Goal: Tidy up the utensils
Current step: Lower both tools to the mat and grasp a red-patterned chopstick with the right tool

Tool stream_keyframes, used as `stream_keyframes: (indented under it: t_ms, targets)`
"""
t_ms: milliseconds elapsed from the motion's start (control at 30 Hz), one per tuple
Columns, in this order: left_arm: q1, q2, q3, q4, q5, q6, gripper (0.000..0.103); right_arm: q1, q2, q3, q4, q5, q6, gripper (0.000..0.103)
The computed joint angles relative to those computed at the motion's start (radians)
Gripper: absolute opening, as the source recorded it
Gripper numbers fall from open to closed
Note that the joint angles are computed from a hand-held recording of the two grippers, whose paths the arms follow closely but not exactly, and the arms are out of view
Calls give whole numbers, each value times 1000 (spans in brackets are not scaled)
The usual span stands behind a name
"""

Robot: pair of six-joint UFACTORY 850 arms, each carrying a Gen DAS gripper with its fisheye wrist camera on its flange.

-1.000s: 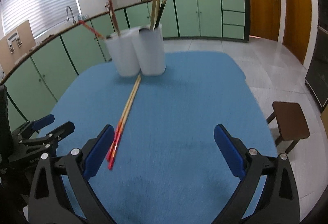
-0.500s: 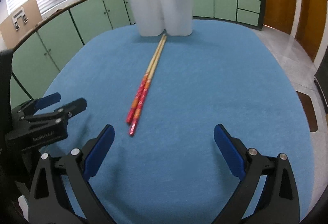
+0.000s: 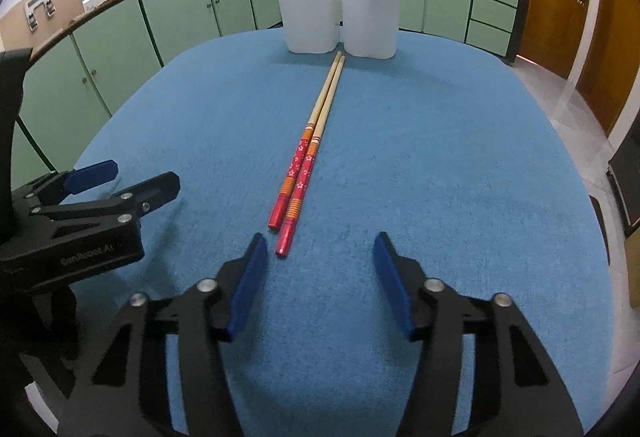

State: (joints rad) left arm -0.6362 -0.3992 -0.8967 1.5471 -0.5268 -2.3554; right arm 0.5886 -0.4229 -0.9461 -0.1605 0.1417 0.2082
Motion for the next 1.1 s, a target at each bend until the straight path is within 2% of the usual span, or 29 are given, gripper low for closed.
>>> stream_keyframes:
  t_ms: [167,233,333,400,567,733,867,1100]
  targets:
    - [1,-9,-12,-18,0,20,89,0,-6,-6,-9,3,-3,31]
    - [1,-13,-18,-23,1,25,89,1,-7,-8,-31,3,13,28]
    - [0,-18,-26,-24,3,30,89,-2,-8,-9,-141,7,120,15]
    - [-1,-20,-28,-24,2,31,89,-8,-7,-8,-271,13,246,6]
    - [-7,-30,-43,-21,5,33,89,-26,-5,-5,-421,31,409,6]
    - [-16,-37,-54,-19,5,39,89,-57,11,17,-354,40,356,5]
    - [-27,-41,-60,37,23,-25,88,-90,22,32,-282,50,297,5]
    - [-45,-67,-97,80,65,-70,84,-154,27,43,-260,64,297,5]
